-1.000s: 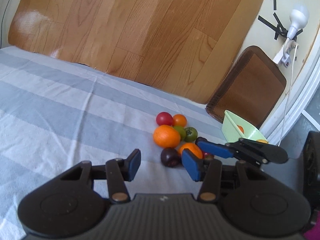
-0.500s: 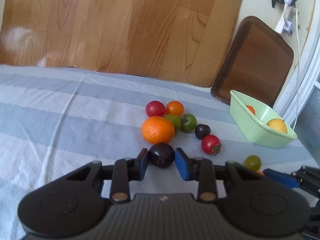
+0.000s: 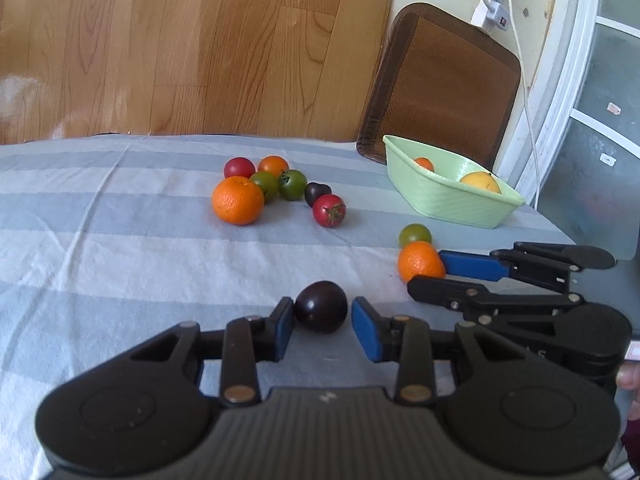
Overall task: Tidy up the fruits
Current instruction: 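Carry the plum and orange over the bowl and open both tools, then grasp a red tomato with the left tool while the right tool grasps a green tomato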
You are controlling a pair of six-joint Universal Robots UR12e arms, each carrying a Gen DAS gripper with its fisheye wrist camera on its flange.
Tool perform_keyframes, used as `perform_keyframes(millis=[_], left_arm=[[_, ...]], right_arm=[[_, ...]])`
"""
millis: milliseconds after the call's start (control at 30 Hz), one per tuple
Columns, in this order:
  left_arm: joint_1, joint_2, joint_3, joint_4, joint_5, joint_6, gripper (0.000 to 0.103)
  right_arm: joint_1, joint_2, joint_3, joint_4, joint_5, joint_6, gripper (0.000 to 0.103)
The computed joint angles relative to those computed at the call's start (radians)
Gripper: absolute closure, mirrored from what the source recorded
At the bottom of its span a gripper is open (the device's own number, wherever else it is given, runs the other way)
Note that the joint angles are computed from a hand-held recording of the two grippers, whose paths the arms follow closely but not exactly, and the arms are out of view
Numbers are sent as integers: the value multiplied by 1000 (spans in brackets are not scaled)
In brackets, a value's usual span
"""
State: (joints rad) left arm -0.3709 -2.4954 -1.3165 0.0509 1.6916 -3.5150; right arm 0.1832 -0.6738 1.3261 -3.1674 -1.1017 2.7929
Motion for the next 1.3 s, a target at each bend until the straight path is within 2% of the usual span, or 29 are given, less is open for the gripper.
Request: perform_keyframes(millis=[233, 333, 500, 667, 833, 1000, 1100, 1233, 1300], left_arm=[[-4, -9, 15, -4, 27, 25, 73], [3, -9, 21, -6, -12, 27, 73], [9, -27, 88, -20, -59, 40, 73], [13, -98, 273, -74, -125, 61, 73], [8, -225, 543, -224, -175, 36, 73], [-6, -329, 745, -348, -162, 50, 74], [-5, -366, 815, -393, -169, 37, 74], [-3, -399, 870, -439, -169, 19, 71], [-2, -406, 877, -428, -174, 27, 70]], right_arm=[[-13, -16, 36, -48, 3, 33, 67], [-22, -10, 27, -114, -19, 78, 67], [-40, 26, -49, -211, -109, 169, 67], [-59, 80, -172, -140, -148, 311, 67], [-64, 119, -219, -138, -153, 372, 67], [-65, 144, -252, -140, -183, 400, 67], [-70, 154, -268, -142, -178, 428, 66], [-63, 158, -270, -144, -221, 413, 66], [-62, 159, -267, -162, -233, 414, 65]])
